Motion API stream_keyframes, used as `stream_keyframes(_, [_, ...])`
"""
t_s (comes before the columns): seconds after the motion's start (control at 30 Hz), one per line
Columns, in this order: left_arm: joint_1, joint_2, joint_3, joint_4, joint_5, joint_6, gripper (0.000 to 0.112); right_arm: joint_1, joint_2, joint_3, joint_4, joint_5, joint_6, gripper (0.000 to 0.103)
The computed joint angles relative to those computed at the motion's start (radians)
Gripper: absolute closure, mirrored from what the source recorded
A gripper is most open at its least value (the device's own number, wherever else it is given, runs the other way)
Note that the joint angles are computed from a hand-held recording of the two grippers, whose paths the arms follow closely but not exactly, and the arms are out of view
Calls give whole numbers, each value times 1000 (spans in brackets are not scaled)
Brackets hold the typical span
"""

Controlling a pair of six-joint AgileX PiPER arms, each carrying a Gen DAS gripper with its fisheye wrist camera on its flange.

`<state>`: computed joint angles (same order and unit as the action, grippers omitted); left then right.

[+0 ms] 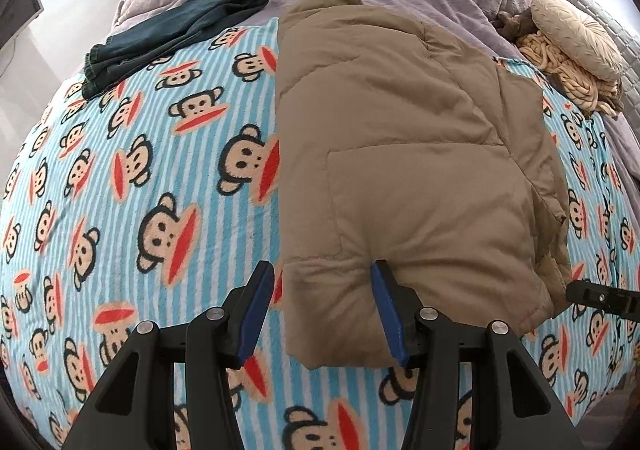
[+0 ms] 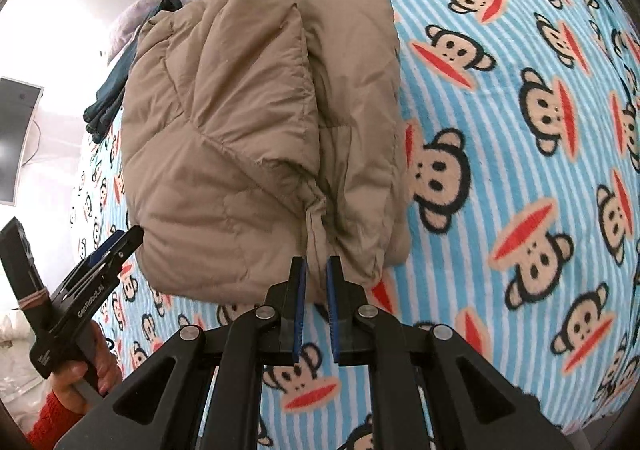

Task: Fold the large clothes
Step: 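Open both tools and release the folded jacket bundle on the sheet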

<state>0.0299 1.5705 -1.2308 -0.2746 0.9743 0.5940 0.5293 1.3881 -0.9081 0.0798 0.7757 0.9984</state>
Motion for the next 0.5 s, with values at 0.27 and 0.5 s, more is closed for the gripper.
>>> stream_keyframes(0.27, [18,-32,-25,13,86,-9,60,114,-39,-25,-67,69,139,91])
stream_keyframes(0.5, [48,-97,-24,9,183,26,60,231,-67,-52,-165,127,297,50])
